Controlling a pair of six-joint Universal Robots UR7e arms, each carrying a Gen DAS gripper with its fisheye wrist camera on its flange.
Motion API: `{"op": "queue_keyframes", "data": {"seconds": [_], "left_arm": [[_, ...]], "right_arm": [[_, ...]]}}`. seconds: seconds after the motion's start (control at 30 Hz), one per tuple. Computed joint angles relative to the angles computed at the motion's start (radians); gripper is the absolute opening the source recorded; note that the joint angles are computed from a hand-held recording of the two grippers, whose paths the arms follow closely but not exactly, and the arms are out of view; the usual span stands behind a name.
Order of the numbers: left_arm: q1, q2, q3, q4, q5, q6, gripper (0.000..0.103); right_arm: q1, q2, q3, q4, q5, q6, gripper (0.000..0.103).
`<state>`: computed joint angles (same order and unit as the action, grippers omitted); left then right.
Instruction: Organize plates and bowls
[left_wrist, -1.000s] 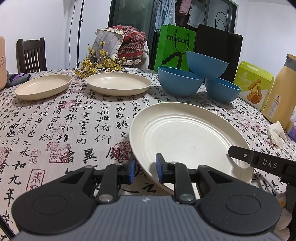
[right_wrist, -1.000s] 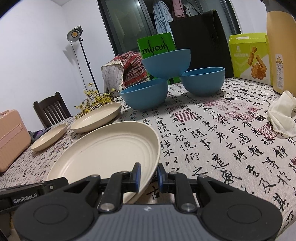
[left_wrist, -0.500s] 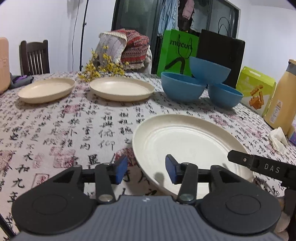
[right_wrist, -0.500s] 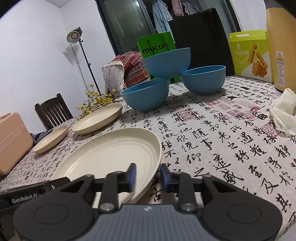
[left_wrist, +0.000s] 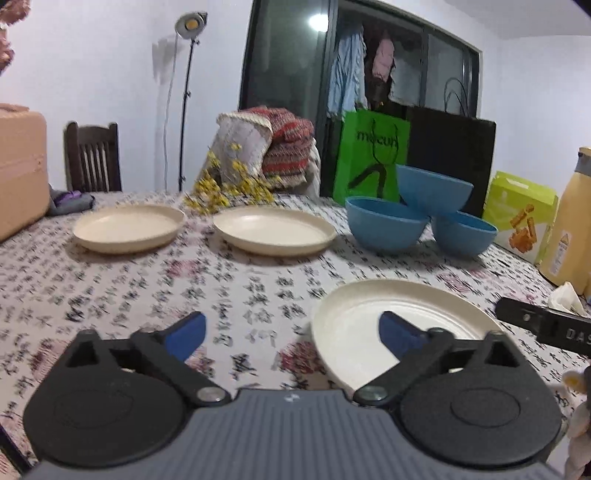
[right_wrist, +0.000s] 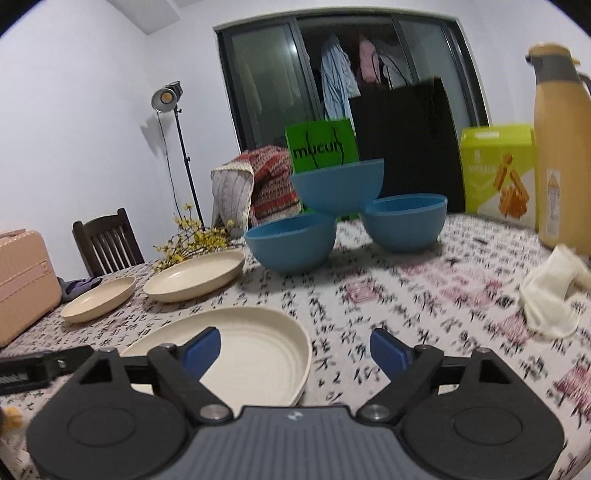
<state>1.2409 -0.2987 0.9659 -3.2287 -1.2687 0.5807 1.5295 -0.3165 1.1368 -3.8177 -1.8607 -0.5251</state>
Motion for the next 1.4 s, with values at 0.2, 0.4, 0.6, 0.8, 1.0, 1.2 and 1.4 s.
{"op": "queue_keyframes", "data": {"seconds": [0.2, 0.4, 0.6, 0.8, 1.0, 1.2, 1.4], "left_arm": [[0.012, 0.007, -0.021, -0.090, 0.008, 0.066, 0.103], [0.039, 0.013, -0.076, -0.107, 0.028, 0.098, 0.103], [0.071, 0.019, -0.130, -0.127, 0.030, 0.122, 0.103], [0.087, 0.030, -0.189, -0.107, 0.043, 0.118, 0.103], [0.091, 0.065, -0.256, -0.092, 0.051, 0.132, 0.103], [0.095, 0.072, -0.267, -0.083, 0.040, 0.118, 0.103], [0.105, 0.061, -0.262, -0.083, 0.025, 0.041, 0.103]], "right_arm": [[0.001, 0.022, -0.034, -0.066, -0.005, -0.098, 0.103], [-0.008, 0.031, -0.066, -0.091, -0.004, -0.149, 0.103], [-0.019, 0.048, -0.106, -0.106, 0.005, -0.175, 0.103], [-0.032, 0.028, -0.083, -0.078, 0.037, -0.142, 0.103], [-0.028, 0.052, -0.120, -0.117, 0.047, -0.191, 0.103], [-0.038, 0.047, -0.119, -0.111, 0.059, -0.145, 0.103], [-0.042, 0.040, -0.113, -0.104, 0.057, -0.109, 0.103]]}}
